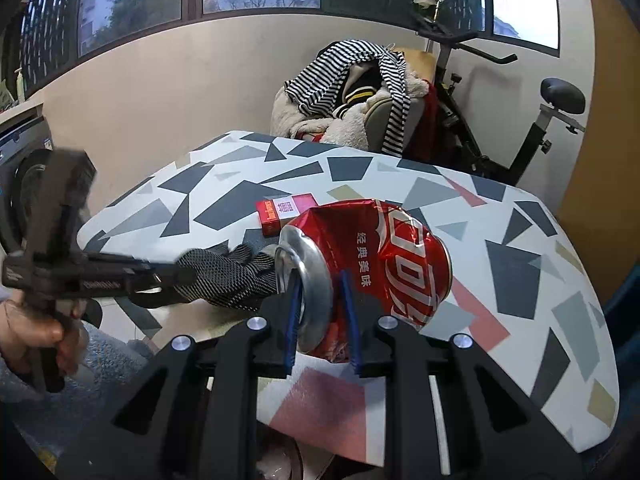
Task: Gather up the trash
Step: 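Lift the can with the right gripper while the left grasps the black dotted glove, then carry the glove over the brown bin and open the left gripper while the right holds the can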
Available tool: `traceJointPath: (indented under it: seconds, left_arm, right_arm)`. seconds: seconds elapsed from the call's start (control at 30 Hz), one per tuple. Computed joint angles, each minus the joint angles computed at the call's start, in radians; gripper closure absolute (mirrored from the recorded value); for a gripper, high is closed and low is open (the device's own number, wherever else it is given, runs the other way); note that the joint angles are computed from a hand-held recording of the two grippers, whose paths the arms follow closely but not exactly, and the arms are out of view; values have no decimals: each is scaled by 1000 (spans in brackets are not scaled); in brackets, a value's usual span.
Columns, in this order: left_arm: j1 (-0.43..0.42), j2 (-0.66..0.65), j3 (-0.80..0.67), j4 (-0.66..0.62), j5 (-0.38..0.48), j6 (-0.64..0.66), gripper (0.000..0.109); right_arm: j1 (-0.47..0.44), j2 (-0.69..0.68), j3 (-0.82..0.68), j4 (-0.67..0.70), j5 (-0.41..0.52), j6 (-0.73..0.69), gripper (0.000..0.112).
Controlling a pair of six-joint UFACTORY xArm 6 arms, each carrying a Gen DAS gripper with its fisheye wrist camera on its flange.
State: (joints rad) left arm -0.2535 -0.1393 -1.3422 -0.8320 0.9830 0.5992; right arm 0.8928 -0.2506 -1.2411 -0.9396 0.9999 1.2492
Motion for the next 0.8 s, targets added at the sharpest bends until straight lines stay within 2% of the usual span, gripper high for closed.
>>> traceJointPath:
  seconds: [0.23, 0.4, 0.6, 0.8]
  left_arm:
    - [31, -121, 33, -33, 75, 54, 102]
    - [61, -220, 108, -34, 136, 78, 102]
    - [77, -315, 218, 9, 209, 103, 102]
    - [68, -359, 291, 61, 247, 121, 102]
  right_arm:
    - [88, -23, 3, -40, 71, 55, 90]
    - [149, -19, -14, -63, 126, 84, 90]
    - [214, -12, -31, -71, 192, 106, 90]
    - [248, 4, -51, -54, 229, 117, 90]
